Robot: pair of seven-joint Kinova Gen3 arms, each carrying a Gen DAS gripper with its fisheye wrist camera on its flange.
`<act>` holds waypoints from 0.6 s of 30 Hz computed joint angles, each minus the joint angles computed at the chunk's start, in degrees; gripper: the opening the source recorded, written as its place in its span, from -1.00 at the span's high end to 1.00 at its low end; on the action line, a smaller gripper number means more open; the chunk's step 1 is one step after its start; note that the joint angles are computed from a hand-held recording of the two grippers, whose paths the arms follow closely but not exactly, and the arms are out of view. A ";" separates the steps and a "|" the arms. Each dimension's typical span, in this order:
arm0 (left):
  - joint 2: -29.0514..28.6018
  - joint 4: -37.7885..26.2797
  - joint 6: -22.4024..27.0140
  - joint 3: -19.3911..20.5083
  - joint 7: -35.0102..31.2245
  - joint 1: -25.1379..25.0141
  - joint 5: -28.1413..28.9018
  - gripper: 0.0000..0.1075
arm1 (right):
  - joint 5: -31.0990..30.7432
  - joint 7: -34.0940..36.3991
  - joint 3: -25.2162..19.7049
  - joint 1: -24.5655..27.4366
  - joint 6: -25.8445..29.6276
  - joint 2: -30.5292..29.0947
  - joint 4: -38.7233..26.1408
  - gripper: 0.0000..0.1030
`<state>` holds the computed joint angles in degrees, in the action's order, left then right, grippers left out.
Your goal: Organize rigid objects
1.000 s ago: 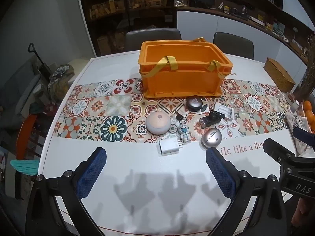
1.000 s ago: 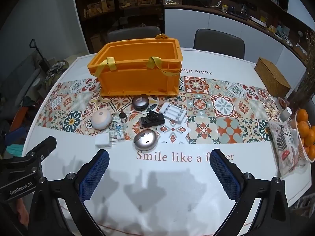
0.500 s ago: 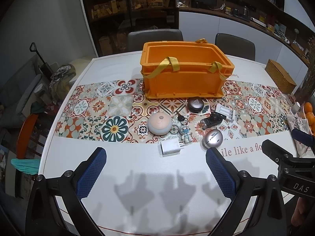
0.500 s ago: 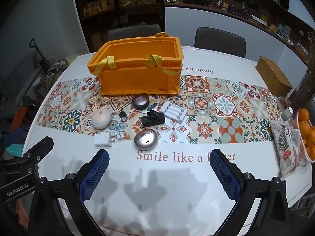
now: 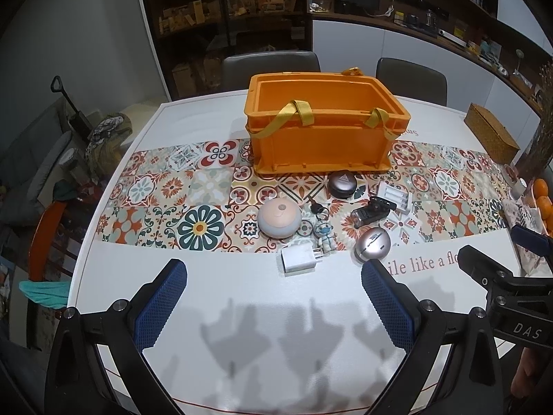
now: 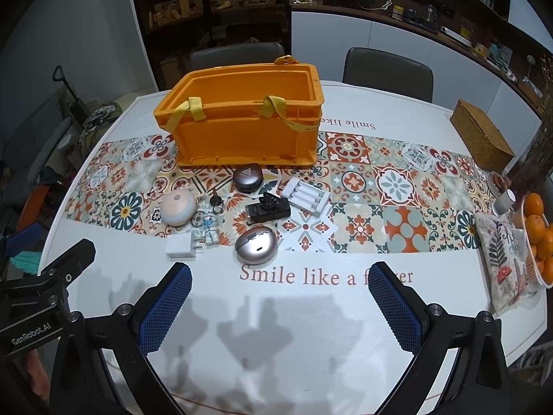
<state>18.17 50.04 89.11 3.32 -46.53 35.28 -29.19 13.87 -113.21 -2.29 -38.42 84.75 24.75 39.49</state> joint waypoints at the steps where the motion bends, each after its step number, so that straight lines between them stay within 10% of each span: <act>1: -0.08 0.15 -0.13 0.02 -0.02 -0.03 0.07 -0.92 | 0.03 0.00 0.02 -0.03 0.10 0.08 -0.12 -0.99; 18: 0.26 0.27 -0.20 0.04 -0.03 -0.16 0.63 -0.92 | -0.12 0.00 0.06 0.04 0.32 0.21 -0.31 -0.99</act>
